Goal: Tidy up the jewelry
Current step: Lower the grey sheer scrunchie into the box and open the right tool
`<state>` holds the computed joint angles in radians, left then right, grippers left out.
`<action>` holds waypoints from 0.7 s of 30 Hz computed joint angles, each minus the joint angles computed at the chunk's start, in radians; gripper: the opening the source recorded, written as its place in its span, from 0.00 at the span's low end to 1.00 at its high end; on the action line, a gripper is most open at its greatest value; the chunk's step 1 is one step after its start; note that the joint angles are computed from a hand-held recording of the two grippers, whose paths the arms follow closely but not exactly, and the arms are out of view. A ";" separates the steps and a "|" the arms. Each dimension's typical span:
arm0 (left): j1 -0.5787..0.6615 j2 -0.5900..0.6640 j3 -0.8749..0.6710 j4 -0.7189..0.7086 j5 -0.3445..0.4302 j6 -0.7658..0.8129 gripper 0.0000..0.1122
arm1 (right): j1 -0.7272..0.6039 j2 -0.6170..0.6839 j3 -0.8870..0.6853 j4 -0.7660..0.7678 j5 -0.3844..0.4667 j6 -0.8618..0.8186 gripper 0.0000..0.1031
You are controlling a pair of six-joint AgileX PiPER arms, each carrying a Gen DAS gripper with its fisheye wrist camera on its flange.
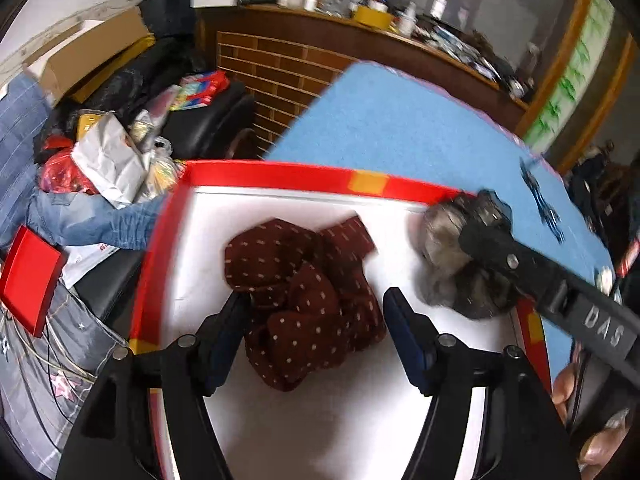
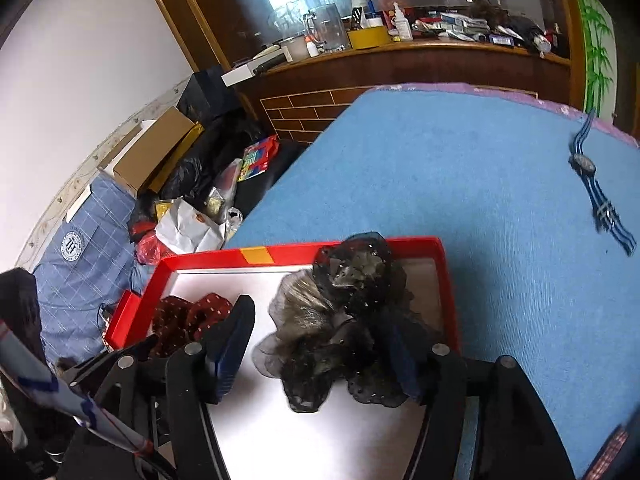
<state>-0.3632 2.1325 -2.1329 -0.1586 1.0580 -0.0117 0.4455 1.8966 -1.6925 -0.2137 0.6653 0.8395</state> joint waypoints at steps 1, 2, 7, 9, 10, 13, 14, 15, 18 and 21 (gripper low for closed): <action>-0.007 -0.034 0.057 0.000 -0.025 0.021 0.60 | 0.000 -0.022 0.034 0.019 -0.025 0.000 0.67; -0.015 -0.069 0.115 0.002 -0.043 0.039 0.60 | 0.005 -0.038 0.058 0.014 -0.033 0.010 0.67; -0.048 -0.241 0.394 0.007 -0.156 0.075 0.60 | 0.060 -0.135 0.192 -0.008 -0.058 0.051 0.67; -0.051 -0.295 0.465 0.000 -0.189 0.070 0.60 | 0.065 -0.158 0.219 0.022 -0.065 0.036 0.67; -0.050 -0.318 0.487 -0.004 -0.198 0.063 0.60 | 0.068 -0.169 0.227 0.034 -0.065 0.033 0.67; -0.052 -0.367 0.520 0.016 -0.214 0.022 0.60 | 0.072 -0.179 0.207 0.082 -0.035 -0.011 0.70; -0.054 -0.374 0.516 0.034 -0.214 0.004 0.60 | 0.076 -0.179 0.193 0.076 -0.019 -0.013 0.70; -0.057 -0.376 0.506 0.054 -0.208 -0.014 0.60 | 0.080 -0.176 0.173 0.059 -0.001 -0.009 0.70; -0.054 -0.382 0.480 0.090 -0.194 -0.053 0.60 | 0.085 -0.179 0.140 0.037 0.027 -0.004 0.73; -0.047 -0.401 0.482 0.089 -0.187 -0.055 0.60 | 0.086 -0.180 0.113 0.021 0.071 -0.003 0.76</action>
